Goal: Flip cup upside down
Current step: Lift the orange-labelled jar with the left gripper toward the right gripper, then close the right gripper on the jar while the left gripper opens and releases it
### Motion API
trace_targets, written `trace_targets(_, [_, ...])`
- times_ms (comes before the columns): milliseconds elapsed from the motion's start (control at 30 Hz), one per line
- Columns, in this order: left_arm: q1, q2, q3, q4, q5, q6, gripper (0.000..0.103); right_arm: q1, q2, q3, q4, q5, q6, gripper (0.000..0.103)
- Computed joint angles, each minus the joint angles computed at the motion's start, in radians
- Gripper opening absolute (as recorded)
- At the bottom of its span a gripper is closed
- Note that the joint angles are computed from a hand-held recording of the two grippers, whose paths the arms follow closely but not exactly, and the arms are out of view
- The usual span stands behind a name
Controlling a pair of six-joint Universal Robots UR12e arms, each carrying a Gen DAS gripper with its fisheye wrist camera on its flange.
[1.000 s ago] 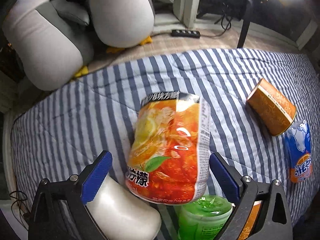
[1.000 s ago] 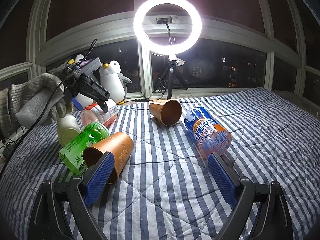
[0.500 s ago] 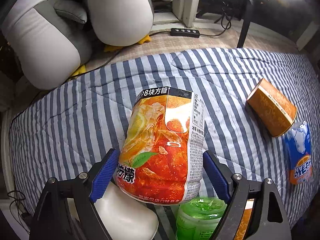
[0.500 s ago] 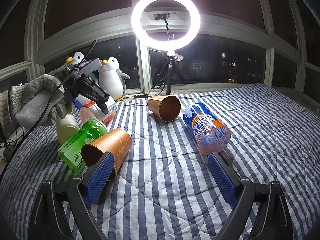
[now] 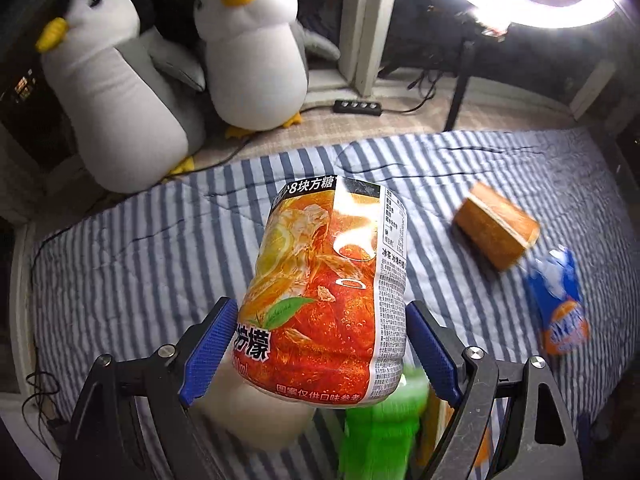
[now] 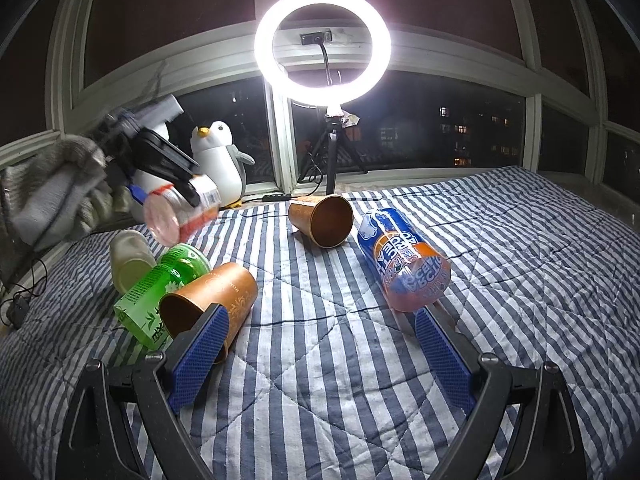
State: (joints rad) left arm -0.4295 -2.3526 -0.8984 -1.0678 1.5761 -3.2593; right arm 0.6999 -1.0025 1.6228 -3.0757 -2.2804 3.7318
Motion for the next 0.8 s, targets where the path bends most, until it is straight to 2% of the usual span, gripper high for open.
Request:
trace_targets(267, [-0.011,0.223,-0.311,0.16,-0.014,0.071,0.088,0.0,-0.009,0.011,-0.016,0.003,-0.004,0.092])
trace_targets(400, [-0.023,0.313,-0.454,0.201,-0.035,0.086,0.088,0.002,-0.019,0.021,-0.024,0.017,-0.011,0.092])
trace_targets(600, [-0.043,0.382,-0.597,0.206,-0.081,0.058,0.088,0.018,-0.04,0.044,-0.044,0.038,-0.052,0.092])
trace_targets(800, [-0.067,0.383,-0.653,0.182,-0.111,0.043,0.088,0.04,-0.06,0.072,-0.071,0.075,-0.119,0.092])
